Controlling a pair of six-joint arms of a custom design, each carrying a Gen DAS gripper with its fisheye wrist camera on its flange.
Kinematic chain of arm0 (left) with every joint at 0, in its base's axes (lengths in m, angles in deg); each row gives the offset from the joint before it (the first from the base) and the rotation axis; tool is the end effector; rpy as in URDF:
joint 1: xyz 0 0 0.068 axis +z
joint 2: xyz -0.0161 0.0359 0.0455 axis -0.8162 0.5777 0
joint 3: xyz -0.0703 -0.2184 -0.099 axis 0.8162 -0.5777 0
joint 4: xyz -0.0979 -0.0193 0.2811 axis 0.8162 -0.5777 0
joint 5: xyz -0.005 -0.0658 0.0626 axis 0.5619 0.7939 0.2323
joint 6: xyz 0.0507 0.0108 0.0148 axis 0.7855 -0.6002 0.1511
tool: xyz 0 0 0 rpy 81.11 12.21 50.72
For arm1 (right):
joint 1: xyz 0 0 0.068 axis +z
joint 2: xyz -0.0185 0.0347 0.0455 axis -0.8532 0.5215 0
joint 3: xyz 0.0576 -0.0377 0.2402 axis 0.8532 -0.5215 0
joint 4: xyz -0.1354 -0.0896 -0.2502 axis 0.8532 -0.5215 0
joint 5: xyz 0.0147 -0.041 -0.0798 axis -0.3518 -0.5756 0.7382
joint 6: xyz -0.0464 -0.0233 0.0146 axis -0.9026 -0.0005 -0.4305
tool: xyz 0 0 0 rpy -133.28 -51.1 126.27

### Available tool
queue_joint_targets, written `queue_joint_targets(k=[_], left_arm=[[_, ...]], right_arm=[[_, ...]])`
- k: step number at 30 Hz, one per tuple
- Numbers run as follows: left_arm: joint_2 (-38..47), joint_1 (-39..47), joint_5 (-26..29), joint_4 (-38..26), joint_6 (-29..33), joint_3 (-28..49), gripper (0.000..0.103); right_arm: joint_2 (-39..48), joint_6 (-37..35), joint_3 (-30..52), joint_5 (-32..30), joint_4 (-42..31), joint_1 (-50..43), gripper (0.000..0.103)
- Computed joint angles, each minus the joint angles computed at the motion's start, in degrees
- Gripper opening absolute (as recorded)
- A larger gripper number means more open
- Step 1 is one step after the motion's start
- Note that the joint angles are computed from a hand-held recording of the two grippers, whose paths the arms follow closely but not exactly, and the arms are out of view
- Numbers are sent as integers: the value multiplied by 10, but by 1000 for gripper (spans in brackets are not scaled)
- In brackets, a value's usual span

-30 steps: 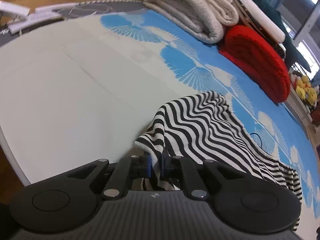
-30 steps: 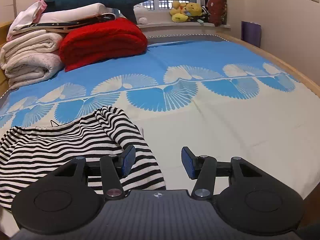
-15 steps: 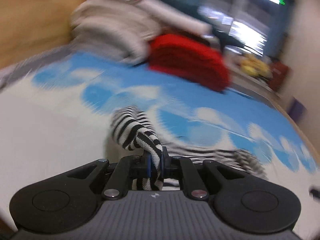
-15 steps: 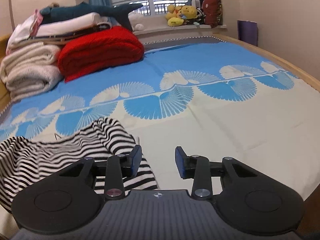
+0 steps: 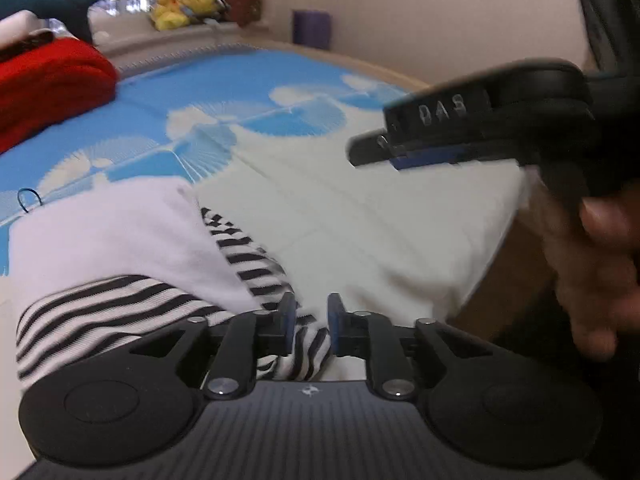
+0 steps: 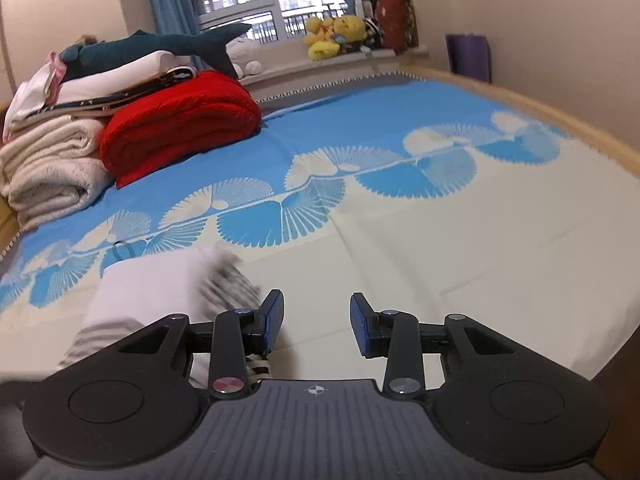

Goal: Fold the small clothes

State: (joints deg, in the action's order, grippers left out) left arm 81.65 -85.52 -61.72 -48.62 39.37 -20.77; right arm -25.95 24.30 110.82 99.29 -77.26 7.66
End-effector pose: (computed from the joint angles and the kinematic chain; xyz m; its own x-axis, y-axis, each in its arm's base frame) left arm 0.2111 -0.1397 0.2464 -0.4602 0.5295 -0.7126 0.8039 0.5891 -0.0814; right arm 0.1099 0.1828 0.3148 -0.5391 0.4052 -0.7384 0.3931 0.8964 0.2049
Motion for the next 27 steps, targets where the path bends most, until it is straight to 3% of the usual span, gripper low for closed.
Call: queue_joint_targets(k=[3,5,8,10,12,15,18,19,20,22,27], left_arm=[[19,123,107,-55,84,52,45],[37,204,147,-98,144,84,46],[89,309,146,-125,207,132,49],[134,340,126,-112,199,158,54],[181,373,132,-100,168,172,60],[279,393,128,-157,105,247,62],[324,403,173,-182,80,279,79],[335,398,171,-186,82,287,79],[340,390,160,-186,83,288,79],[347,387,143,-196,100,291,79],[347,370,157,-210,110,273,85]], right_arm=[[-34,-92,-18,-42,77,-46,39],[-49,-184,-27,-79,144,-84,39],[-42,-324,-34,-168,250,-157,45],[-17,-378,-35,-241,311,-209,47],[20,-387,-36,-318,371,-260,47],[96,-377,-18,-410,427,-310,49],[176,-364,35,-406,419,-314,48],[192,-350,44,-406,424,-314,42],[197,-340,44,-411,440,-313,23],[193,-338,39,-402,469,-305,4],[129,-339,-7,-303,553,-296,3]])
